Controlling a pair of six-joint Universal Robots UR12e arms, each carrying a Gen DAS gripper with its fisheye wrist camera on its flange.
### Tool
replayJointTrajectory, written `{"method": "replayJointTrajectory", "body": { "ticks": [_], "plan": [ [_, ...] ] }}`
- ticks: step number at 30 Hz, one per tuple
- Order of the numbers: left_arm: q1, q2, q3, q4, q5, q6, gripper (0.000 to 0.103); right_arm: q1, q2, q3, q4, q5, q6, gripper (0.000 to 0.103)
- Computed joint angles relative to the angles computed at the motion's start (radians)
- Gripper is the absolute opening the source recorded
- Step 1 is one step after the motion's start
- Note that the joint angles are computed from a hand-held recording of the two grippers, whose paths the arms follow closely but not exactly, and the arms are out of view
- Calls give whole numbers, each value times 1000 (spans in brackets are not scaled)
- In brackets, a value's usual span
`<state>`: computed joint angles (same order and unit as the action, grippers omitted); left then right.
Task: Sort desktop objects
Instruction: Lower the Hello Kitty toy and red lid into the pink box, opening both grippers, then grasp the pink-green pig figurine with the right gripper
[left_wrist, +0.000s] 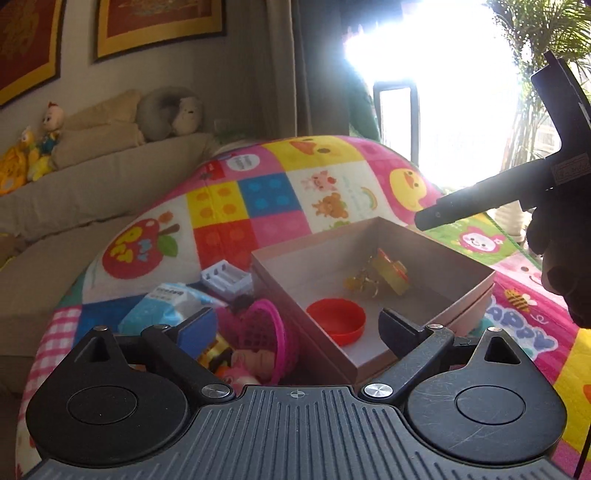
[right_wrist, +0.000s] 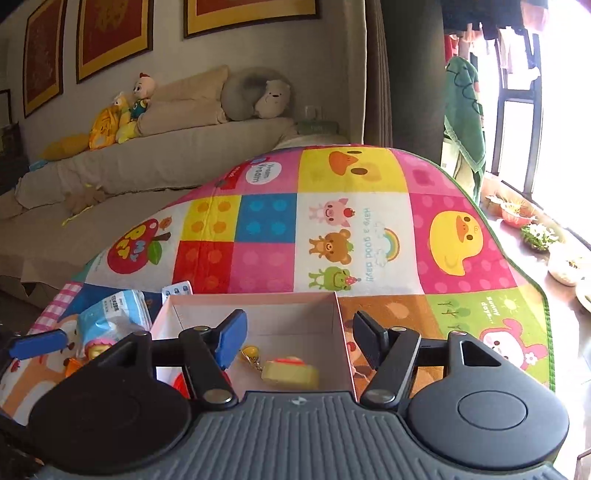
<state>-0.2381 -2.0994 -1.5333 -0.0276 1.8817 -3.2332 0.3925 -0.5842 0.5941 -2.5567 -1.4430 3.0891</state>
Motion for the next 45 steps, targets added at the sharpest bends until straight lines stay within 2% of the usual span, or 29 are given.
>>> {"method": "replayJointTrajectory", "body": {
  "ticks": [3,5,8,11,13,14,18,20,22,24,25,26,30,33,34,35,36,37,39,41,45],
  "plan": [
    [4,28,-56,-33,21,-55,98,3,-22,67,5,-73,4,65],
    [10,44,-86,-59,29,-102,98,2,-39,111,0,-95,8,68],
    [19,54,-105,-89,46,-156,98,-4,-58,154,19,-68,34,71],
    [24,52,-103,-106,79,-179,98,-11,-76,190,18,7,72,71],
    [27,50,-99,-109,81,-181,98,-13,-87,205,19,51,75,78],
    [28,48,-98,-107,80,-179,98,-10,-94,219,6,57,59,78],
    [31,32,-75,-122,60,-178,96,10,-127,292,-117,-11,-42,78],
    [31,23,-58,-145,48,-179,79,18,-145,326,-183,-21,-84,78],
    [30,14,-45,-161,53,-175,71,23,-160,353,-234,-14,-117,78],
    [27,8,-38,-173,70,-171,57,26,-175,373,-267,6,-140,78],
    [26,9,-39,-178,74,-171,43,28,-180,378,-274,17,-144,78],
    [26,14,-45,-179,73,-172,37,29,-185,384,-279,32,-150,78],
    [24,52,-97,-154,55,-175,37,37,-198,397,-277,82,-176,78],
    [27,99,-155,-138,-47,-179,39,45,-206,414,-274,124,-210,78],
    [28,112,-175,-126,-81,-180,46,48,-208,418,-271,137,-223,78],
    [27,123,-190,-120,-102,-179,63,51,-208,420,-268,148,-233,78],
    [25,132,-203,-110,-110,-175,69,54,-209,422,-263,156,-244,78],
    [22,138,-213,-101,-107,-169,74,56,-209,423,-259,160,-250,78],
    [20,148,-226,-92,-90,-163,75,61,-210,428,-248,168,-260,78],
    [19,150,-230,-89,-56,-166,83,62,-214,432,-221,186,-258,78],
    [29,157,-234,-122,5,-208,88,61,-223,449,-146,225,-272,78]
  ]
}}
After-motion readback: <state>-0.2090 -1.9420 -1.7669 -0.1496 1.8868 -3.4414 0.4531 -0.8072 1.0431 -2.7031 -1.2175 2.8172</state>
